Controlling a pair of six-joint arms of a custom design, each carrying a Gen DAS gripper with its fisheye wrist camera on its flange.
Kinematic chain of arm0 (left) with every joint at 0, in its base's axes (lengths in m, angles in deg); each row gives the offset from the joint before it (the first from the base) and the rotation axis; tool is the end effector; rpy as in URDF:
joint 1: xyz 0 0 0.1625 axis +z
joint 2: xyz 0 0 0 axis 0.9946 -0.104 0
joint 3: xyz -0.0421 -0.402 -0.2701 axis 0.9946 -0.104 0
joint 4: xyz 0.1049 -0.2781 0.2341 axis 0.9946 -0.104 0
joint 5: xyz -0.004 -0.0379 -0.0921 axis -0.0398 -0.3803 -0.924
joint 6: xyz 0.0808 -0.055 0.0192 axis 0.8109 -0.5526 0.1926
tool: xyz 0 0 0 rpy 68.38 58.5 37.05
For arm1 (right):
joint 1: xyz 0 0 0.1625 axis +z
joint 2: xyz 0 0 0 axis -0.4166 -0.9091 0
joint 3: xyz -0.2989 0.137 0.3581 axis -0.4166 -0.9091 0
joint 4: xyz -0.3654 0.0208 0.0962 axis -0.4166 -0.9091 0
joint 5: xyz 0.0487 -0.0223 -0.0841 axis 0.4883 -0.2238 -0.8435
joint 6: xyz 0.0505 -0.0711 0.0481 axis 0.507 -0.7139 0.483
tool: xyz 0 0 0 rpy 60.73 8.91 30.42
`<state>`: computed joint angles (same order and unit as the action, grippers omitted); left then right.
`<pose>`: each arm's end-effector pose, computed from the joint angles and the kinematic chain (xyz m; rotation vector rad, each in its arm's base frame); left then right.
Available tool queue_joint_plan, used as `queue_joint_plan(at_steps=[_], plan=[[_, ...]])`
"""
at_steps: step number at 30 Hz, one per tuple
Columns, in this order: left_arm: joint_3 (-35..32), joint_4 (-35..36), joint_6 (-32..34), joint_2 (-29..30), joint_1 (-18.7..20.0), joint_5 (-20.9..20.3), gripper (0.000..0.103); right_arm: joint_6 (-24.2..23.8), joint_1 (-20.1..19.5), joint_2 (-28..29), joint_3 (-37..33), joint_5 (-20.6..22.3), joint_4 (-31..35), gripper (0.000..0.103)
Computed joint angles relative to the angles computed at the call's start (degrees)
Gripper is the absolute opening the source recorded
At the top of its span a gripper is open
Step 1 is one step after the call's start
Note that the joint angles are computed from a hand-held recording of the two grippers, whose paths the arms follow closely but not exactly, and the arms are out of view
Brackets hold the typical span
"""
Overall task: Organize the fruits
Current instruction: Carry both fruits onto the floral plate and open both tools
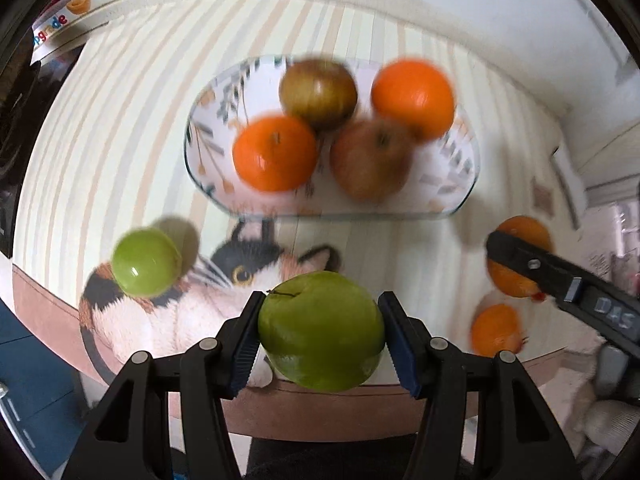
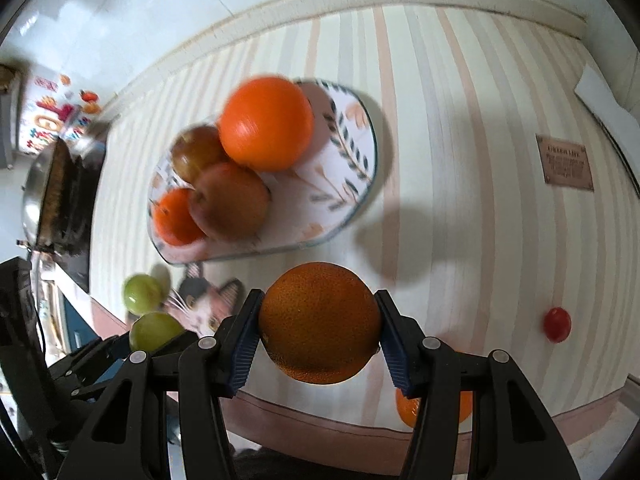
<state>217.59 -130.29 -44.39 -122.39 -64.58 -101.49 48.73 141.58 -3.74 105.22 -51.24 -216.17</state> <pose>-0.1846 -0.2403 0.2296 -0.1973 2.5070 -0.2510 0.2703 -0.3312 0.0853 0.1346 -2.6810 0.0880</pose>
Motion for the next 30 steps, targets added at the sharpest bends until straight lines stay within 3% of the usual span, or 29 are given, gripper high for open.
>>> queue_joint_plan(at_steps=[5,10,14,18,24,30], plan=[[-5.41,6.81,3.65,-3.27,3.32,5.73,0.055,-0.76,-0.36,1.24,-4.76,-1.08,1.72,0.057],[-9.69,9.31,12.45,-3.88,14.08,13.14,0.055,-1.85,-1.75,4.37,-8.64,-3.35,3.77,0.057],[-13.15,9.75,17.57,-1.46,21.09,15.57,0.055,-1.51,-2.82,6.54,-9.87,-4.37,4.51,0.057],[-13.92,5.97,22.13,2.55,26.92,15.93,0.055,-1.00,-3.84,7.50,-9.84,-4.08,4.07,0.057],[-14.24,1.67,26.90,5.87,33.81,13.20,0.055,-0.27,-4.69,8.42,-9.97,-3.41,3.66,0.058],[-13.55,0.84,27.22,7.15,35.76,12.18,0.055,-0.06,-5.02,9.18,-10.93,-2.87,4.26,0.058]])
